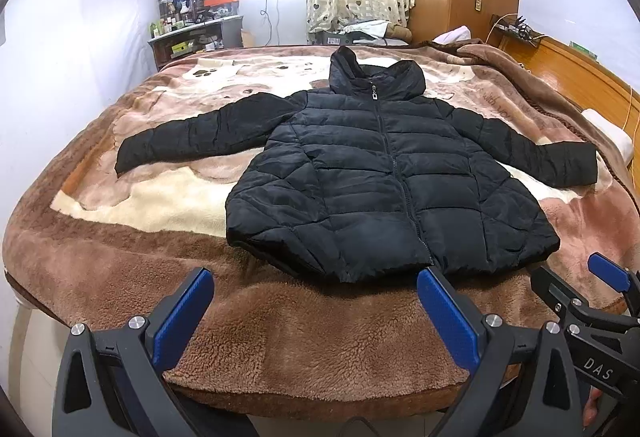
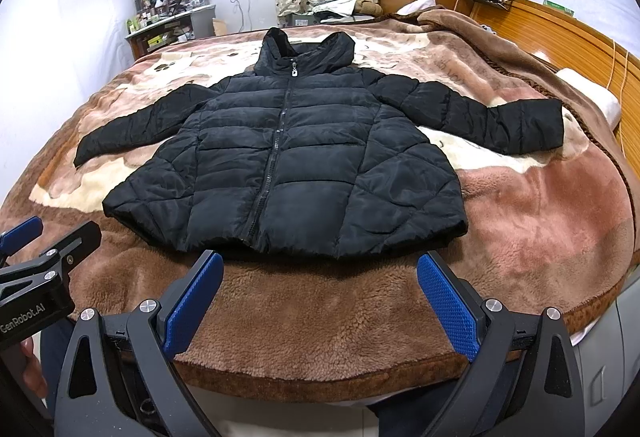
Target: Fold large clothes
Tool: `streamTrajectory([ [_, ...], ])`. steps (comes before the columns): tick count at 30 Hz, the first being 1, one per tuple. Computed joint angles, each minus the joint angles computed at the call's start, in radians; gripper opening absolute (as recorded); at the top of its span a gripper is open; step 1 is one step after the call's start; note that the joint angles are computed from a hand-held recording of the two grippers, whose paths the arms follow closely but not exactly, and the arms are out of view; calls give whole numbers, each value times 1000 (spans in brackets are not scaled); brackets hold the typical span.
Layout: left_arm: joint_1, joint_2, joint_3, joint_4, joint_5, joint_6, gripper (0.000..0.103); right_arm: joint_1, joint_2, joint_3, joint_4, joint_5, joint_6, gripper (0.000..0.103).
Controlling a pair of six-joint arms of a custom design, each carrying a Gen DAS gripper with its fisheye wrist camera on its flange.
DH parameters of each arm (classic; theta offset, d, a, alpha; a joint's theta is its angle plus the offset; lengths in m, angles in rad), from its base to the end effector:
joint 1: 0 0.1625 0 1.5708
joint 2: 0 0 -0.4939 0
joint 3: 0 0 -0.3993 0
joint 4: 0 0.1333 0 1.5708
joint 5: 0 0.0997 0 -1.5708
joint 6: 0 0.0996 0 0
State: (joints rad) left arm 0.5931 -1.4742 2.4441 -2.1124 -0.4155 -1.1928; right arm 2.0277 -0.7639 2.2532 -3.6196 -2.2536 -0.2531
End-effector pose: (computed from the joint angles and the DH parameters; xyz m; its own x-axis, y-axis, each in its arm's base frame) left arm -0.1626 -0.3803 0.2468 -0.6680 -0.2706 -0.6932 0.3615 0.6961 -0.6202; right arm 0.2903 -0.4308 0.0936 -0.7235 -0.2308 0.6506 -0.5733 0.7259 -0.3799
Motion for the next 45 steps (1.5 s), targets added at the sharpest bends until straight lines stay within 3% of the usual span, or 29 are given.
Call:
streamTrajectory([
  [21,5,0,-5,8,-6,1,103,-2,2,-2,0,-1,0,98],
  [33,40,22,-14,-58,-9,59,103,-10,12,-27,33,-9,1,98],
  [35,58,25,-18,-96,-16,97,103,-11,18,-38,41,-13,-2,98],
  [41,157,25,-22,-402,-4,381,103,-26,39,-107,60,29,-33,98],
  [45,285,14,-75,-618,-58,599,103,-45,66,-172,14,139,-109,98],
])
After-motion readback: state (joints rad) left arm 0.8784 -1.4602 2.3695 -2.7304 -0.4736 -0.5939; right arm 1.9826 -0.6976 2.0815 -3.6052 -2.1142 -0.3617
